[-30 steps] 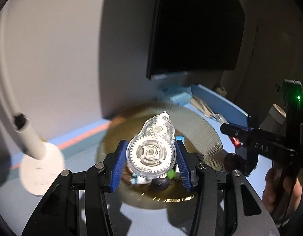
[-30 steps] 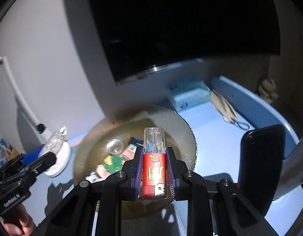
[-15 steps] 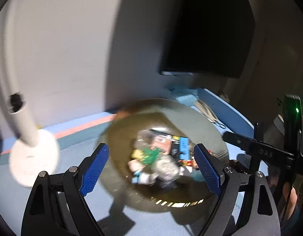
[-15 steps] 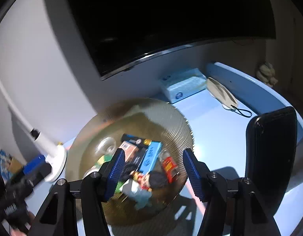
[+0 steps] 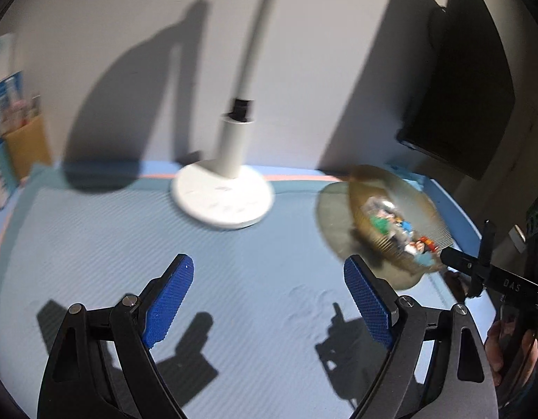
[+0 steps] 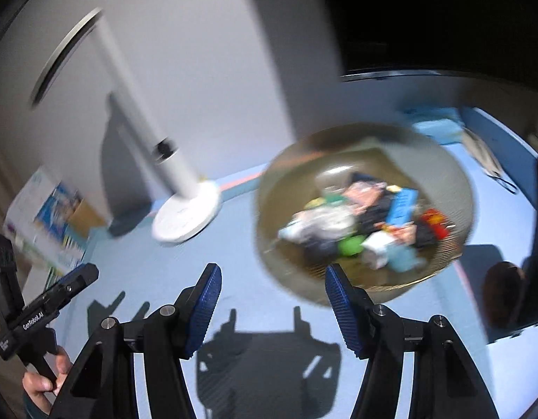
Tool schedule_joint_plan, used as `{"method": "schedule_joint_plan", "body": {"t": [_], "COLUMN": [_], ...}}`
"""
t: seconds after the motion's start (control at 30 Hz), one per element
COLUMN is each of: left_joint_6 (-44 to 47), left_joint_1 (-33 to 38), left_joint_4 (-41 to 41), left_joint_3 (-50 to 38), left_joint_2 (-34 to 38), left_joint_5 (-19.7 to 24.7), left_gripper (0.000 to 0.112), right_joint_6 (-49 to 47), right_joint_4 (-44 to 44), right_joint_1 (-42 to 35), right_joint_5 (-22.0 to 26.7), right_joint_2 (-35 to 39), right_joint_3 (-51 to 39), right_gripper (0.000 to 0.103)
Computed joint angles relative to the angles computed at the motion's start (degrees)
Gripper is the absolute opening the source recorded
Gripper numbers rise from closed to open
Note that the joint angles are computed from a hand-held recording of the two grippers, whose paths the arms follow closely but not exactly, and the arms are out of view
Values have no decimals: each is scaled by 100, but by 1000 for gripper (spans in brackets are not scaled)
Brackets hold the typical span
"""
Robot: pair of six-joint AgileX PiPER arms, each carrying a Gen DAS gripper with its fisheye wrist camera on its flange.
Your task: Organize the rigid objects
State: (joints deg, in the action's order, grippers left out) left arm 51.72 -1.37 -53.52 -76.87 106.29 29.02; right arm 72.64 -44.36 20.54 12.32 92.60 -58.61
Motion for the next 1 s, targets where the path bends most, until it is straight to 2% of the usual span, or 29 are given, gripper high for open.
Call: {"method": "schedule_joint_plan", "body": {"t": [0.13,0.27,0.3,0.37,0.5,0.63,0.7,0.87,1.0], "left_joint_6": [446,933,1039,864,632,762,279,-119,-292], "left_joint_1": [353,603,626,608,596,645,622,745,821], "left_joint_4": [-233,-544,-591,-348,-124,-329,65,343,434], "left_joint_3": [547,896,958,1023,955,913,852,661,547], "left_joint_2": [-196,-74,-11,133,456,512,552,693,780], "left_joint_5": [-273,-556,-641,-809,-922,-924,-984,-709,-557], "left_gripper": [88,88,88,88,88,88,88,88,88], "right_joint_6": [464,1499,1718,2064,2005,1950,2196,2439,2397], "right_joint_4": [-349,-1409,-1628,-1982,-2007,-1977,-2208,-2397,-2375], "right_joint_1": [596,1091,1154,1285,1434,1489,1494,1537,1573], "right_joint_5": [185,515,474,484,642,862,875,1021,1079], "right_joint_2": [460,1191,1402,1781,2303,2510,2509,2488,2476], "right_joint_3": [-378,-823,-906,-1084,-1420,-1597,-1561,-1540,-1545], "right_gripper": [60,60,60,60,60,60,61,80,81]}}
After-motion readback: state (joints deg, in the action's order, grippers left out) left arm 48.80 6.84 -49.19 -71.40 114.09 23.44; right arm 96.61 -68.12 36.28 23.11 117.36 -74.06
